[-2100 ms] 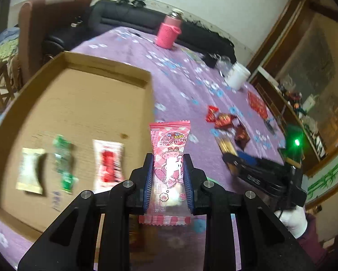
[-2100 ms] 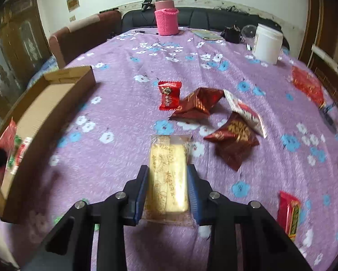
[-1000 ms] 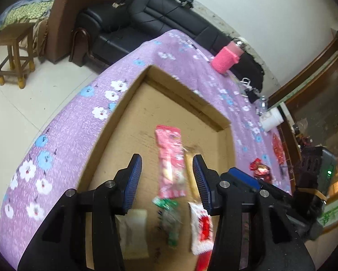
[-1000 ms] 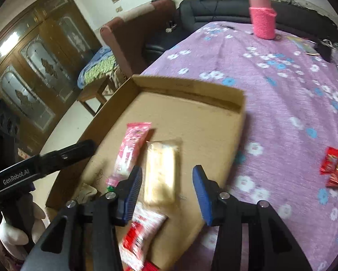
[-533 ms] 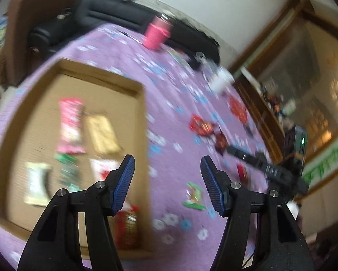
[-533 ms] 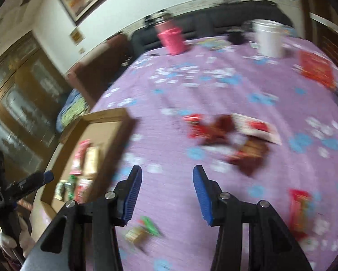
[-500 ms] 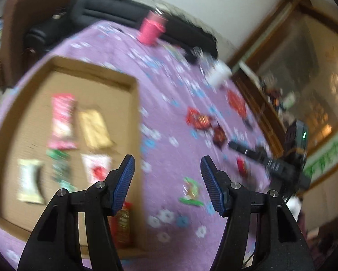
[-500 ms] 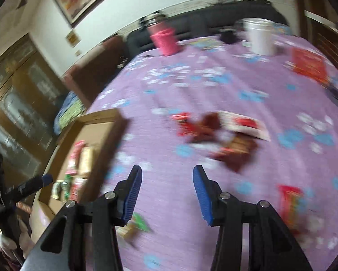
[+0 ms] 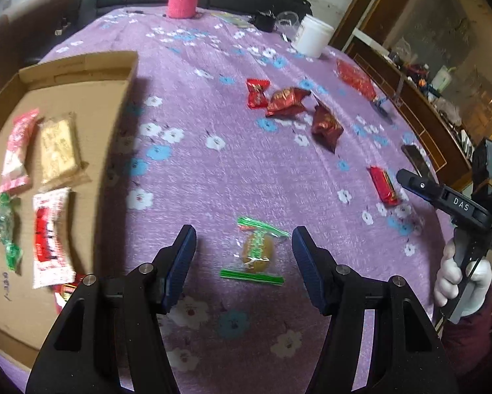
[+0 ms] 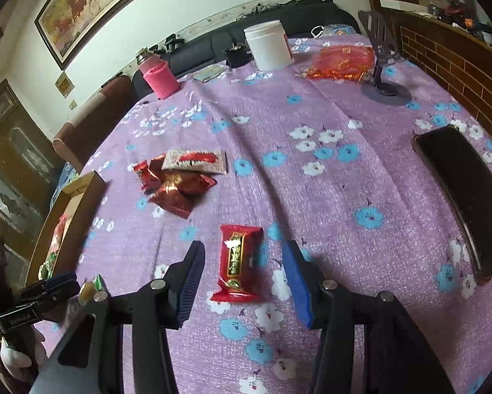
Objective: Organize snacks
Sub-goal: 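Grasp the green-yellow candy packet with the left gripper while the right grasps a red snack bar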
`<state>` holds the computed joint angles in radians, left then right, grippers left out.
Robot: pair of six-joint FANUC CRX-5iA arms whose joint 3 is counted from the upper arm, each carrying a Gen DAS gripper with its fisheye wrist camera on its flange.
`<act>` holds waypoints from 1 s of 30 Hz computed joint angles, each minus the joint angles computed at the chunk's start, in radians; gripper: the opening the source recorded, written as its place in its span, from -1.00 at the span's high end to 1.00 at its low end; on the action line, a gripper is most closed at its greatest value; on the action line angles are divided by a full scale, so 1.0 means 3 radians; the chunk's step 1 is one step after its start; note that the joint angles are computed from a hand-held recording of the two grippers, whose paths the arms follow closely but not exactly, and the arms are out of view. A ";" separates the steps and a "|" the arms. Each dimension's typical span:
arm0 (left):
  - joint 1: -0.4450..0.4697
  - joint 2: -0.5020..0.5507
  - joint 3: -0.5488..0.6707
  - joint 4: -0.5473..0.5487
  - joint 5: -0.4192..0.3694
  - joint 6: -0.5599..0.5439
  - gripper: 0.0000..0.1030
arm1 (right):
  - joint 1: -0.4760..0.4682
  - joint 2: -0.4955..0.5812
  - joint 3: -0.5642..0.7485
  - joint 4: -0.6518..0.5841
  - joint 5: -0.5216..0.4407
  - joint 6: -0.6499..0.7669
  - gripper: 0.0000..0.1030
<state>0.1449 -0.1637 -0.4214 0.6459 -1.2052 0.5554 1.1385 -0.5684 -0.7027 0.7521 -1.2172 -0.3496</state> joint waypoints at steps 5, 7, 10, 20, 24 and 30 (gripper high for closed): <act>-0.0051 -0.0093 -0.0112 -0.0101 0.0150 -0.0033 -0.19 | -0.0064 0.0042 -0.0039 -0.0063 0.0155 0.0093 -0.02; -0.0092 -0.0120 -0.0129 -0.0136 0.0226 -0.0048 -0.19 | -0.0064 0.0098 -0.0011 -0.0076 0.0153 0.0143 -0.02; -0.0126 -0.0152 -0.0160 -0.0158 0.0307 -0.0071 -0.19 | 0.0039 0.0132 -0.0019 0.0079 0.0041 0.0103 -0.02; -0.0081 -0.0163 -0.0303 0.0125 0.0264 -0.0223 -0.19 | -0.0071 0.0207 0.0017 -0.0102 0.0297 0.0354 -0.02; -0.0071 -0.0203 -0.0383 0.0208 0.0279 -0.0446 0.14 | -0.0093 0.0220 0.0018 -0.0087 0.0291 0.0334 -0.02; -0.0141 -0.0266 -0.0411 0.0140 0.0352 -0.0516 0.34 | -0.0104 0.0483 0.0218 -0.0154 0.0054 0.0508 -0.01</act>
<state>0.1025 -0.2434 -0.5448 0.6880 -1.0998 0.4006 1.1074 -0.4236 -0.6374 0.7059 -1.2009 -0.1971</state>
